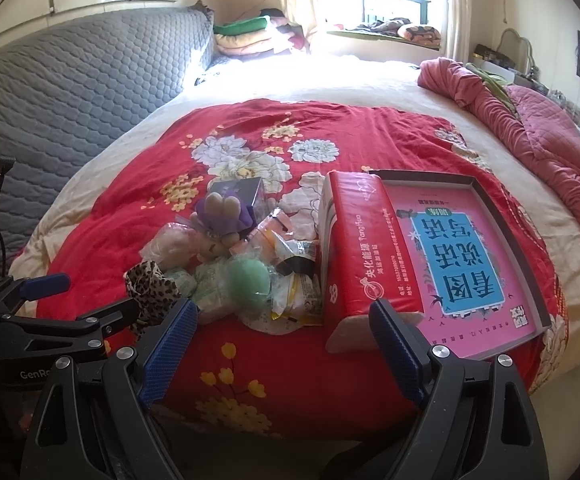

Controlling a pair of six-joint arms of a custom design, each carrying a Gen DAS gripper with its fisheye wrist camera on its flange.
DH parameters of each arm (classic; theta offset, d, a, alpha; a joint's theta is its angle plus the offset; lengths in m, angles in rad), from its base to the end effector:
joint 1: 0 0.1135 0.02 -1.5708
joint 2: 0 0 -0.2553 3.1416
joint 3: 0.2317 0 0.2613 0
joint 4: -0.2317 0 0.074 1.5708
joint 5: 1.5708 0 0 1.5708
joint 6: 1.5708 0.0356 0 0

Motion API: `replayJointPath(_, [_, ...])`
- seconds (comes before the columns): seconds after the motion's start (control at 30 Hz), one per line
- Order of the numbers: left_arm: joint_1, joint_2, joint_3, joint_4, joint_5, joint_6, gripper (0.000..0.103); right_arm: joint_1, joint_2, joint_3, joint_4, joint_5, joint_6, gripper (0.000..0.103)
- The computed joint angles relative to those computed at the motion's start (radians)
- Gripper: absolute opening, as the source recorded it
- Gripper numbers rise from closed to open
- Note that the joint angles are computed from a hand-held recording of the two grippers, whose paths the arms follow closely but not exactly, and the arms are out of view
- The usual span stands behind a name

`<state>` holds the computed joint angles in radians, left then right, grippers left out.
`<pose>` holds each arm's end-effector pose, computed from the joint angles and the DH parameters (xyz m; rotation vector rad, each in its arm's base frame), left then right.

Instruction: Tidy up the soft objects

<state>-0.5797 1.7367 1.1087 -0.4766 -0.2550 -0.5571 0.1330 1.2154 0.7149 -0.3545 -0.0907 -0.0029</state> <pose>0.2994 -0.1853 0.1676 -0.0500 2.6152 -0.0517 0.2522 0.0370 0.2009 -0.2059 2.4194 0.1690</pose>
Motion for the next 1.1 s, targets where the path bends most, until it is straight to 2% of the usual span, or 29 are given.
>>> replayJointPath(1.1, [0.003, -0.016, -0.02, 0.013, 0.0, -0.005, 0.101, 0.006, 0.001, -0.001, -0.003, 0.003, 0.002, 0.088])
